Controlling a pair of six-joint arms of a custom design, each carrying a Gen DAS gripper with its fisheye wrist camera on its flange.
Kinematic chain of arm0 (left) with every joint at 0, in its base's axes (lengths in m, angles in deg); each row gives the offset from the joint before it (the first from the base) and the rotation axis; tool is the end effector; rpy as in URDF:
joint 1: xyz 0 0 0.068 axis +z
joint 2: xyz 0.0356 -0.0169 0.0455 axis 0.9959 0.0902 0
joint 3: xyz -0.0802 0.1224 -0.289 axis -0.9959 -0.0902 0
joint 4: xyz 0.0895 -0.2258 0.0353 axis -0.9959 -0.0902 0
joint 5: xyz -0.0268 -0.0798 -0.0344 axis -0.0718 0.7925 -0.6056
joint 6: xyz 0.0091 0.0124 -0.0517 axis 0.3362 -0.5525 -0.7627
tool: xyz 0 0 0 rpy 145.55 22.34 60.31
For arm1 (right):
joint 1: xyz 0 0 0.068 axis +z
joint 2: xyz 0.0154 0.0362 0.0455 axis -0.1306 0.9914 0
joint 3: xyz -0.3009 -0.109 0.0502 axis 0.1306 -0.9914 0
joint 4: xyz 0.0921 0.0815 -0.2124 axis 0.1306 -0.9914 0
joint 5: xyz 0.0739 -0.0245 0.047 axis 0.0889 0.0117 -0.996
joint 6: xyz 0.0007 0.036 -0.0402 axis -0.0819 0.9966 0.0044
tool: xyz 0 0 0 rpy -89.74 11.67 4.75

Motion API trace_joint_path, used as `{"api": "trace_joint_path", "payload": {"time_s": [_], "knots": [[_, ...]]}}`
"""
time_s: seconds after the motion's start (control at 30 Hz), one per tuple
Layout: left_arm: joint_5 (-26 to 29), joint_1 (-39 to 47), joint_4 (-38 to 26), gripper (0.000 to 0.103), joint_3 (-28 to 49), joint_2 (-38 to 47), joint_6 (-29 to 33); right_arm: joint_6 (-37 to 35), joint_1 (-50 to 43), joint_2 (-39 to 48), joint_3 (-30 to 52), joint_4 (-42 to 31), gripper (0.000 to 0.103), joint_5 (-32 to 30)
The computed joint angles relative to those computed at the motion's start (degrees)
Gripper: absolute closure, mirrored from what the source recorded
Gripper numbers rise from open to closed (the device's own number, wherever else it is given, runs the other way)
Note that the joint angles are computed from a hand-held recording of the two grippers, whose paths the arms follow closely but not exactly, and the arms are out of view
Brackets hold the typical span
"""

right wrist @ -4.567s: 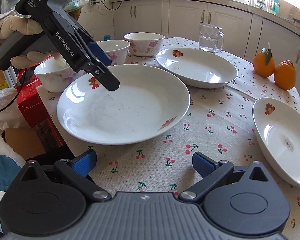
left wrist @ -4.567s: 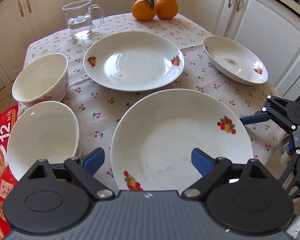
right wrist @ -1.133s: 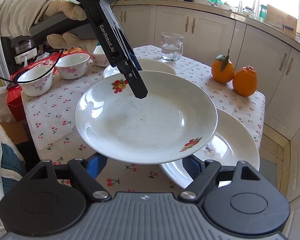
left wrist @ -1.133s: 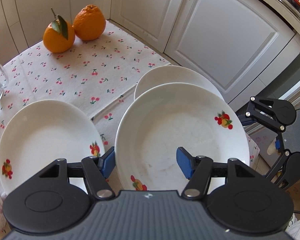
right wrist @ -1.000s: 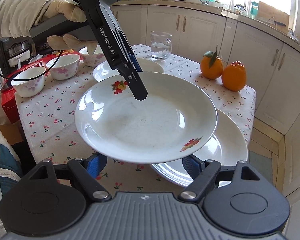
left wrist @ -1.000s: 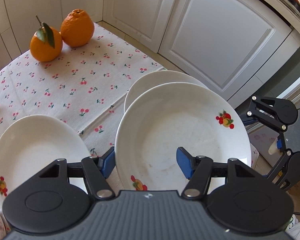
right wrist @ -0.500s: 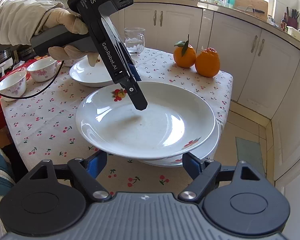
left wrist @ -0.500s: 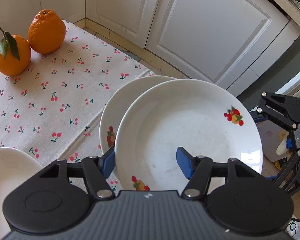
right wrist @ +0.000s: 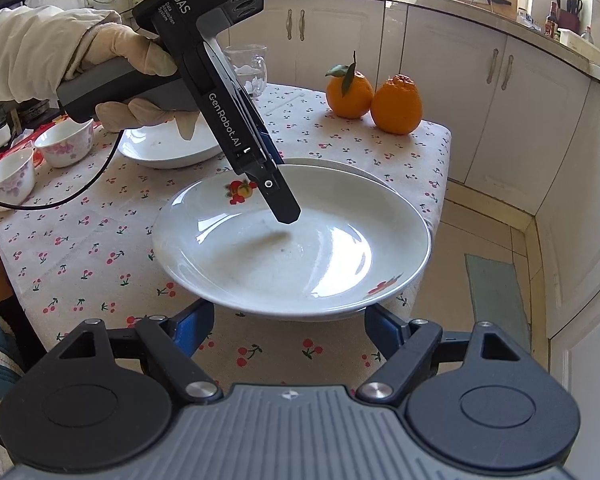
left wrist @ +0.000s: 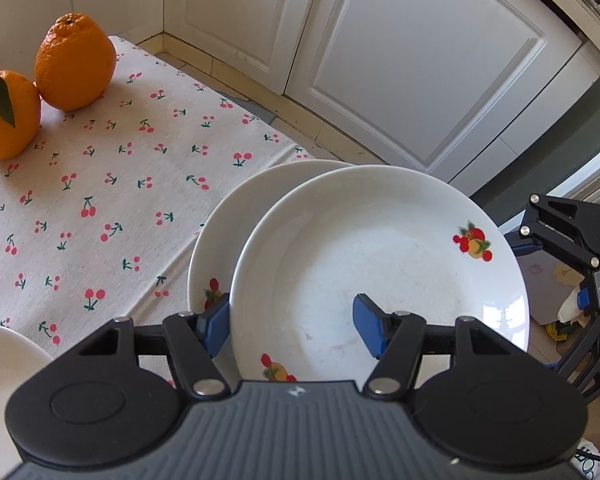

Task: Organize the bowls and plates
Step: 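Lower the held plate onto the stained plate and open the left gripper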

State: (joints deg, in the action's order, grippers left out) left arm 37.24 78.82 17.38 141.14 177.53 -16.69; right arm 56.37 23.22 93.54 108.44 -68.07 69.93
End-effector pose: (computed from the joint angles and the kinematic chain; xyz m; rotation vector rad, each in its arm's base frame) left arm 0.3753 -0.0521 0.1960 0.6239 2.6862 -0.4592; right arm 0.2653 0.1699 0.1630 -1.0994 2.1481 0.4746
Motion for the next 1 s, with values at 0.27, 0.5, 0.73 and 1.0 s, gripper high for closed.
{"api": "trace_joint_path", "payload": {"time_s": [0.27, 0.5, 0.73, 1.0], "knots": [[-0.1, -0.5, 0.0, 0.040, 1.4, 1.0, 0.1, 1.0, -0.3, 0.0, 0.0, -0.3, 0.017, 0.6], [-0.3, -0.8, 1.0, 0.039, 1.7, 1.6, 0.1, 1.7, -0.6, -0.2, -0.5, 0.3, 0.017, 0.5], [-0.1, -0.5, 1.9, 0.039, 1.4, 1.7, 0.2, 2.1, -0.5, 0.0, -0.8, 1.1, 0.017, 0.7], [-1.0, -1.3, 3.4, 0.036, 1.1, 1.9, 0.5, 2.7, -0.6, -0.4, -1.3, 1.7, 0.017, 0.6]]}}
